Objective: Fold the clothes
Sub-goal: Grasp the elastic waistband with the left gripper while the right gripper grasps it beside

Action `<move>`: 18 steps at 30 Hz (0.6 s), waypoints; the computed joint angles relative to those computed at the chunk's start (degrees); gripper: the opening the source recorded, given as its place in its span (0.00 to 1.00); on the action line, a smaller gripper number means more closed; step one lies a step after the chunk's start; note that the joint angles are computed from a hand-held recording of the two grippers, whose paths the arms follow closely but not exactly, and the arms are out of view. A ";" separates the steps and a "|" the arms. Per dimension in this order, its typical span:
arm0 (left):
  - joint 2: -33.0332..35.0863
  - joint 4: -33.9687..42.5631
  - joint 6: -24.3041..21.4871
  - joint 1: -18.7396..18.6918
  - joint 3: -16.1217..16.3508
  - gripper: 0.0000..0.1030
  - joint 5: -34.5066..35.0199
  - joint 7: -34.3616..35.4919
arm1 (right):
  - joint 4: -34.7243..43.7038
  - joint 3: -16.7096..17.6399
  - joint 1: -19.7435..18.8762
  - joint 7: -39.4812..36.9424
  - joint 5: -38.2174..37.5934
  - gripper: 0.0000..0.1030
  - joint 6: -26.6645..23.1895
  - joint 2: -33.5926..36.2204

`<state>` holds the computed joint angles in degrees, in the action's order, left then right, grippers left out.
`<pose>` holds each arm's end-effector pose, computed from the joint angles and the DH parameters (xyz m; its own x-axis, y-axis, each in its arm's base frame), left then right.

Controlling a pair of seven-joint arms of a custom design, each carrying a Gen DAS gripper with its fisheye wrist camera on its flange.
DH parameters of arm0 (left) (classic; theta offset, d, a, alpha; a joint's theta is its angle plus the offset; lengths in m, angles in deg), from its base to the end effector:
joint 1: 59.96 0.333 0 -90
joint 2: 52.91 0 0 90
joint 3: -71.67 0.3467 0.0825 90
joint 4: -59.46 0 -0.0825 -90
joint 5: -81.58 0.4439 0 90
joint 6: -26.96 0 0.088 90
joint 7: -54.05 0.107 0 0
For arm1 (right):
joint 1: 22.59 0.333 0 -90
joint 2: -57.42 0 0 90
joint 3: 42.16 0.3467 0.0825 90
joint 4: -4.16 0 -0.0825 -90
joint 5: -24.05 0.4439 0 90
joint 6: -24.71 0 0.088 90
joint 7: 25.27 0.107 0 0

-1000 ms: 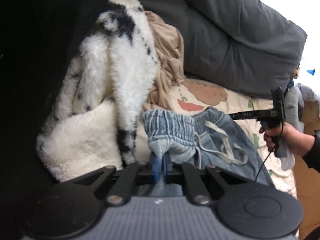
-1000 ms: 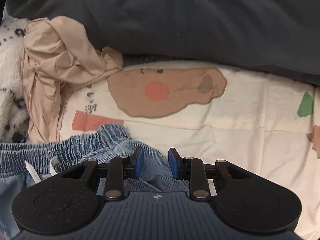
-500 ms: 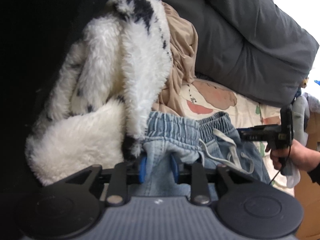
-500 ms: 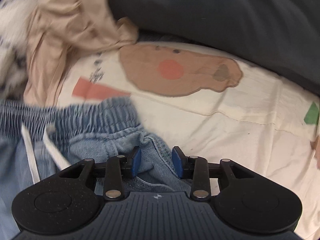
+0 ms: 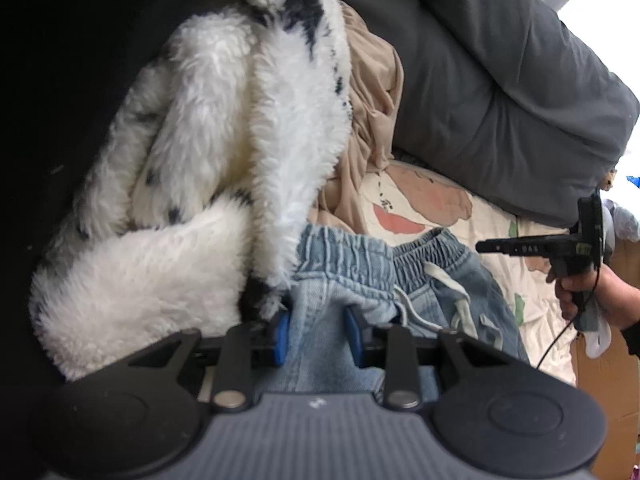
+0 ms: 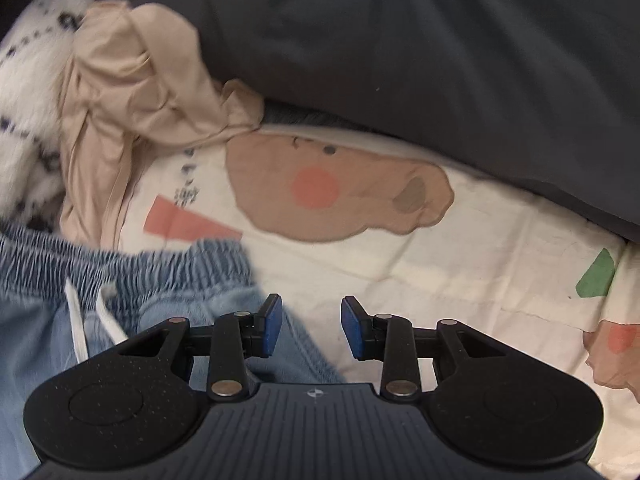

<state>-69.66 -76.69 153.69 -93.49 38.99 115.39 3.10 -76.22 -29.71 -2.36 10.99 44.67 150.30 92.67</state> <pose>0.2196 -0.4656 0.4317 0.6852 -0.5889 0.4287 -0.4279 -0.8017 -0.4173 0.6937 0.4167 0.3731 0.9536 -0.2570 -0.1566 -0.2998 -0.8554 -0.4223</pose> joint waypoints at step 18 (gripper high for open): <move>-0.31 -0.27 0.29 0.13 0.49 0.29 -0.77 2.39 | -6.00 0.36 1.34 -12.70 -5.02 0.38 1.12 -1.48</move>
<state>-69.97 -76.96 153.98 -93.36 39.48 114.61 5.49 -82.23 -29.35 -1.02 -1.72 39.64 151.41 91.19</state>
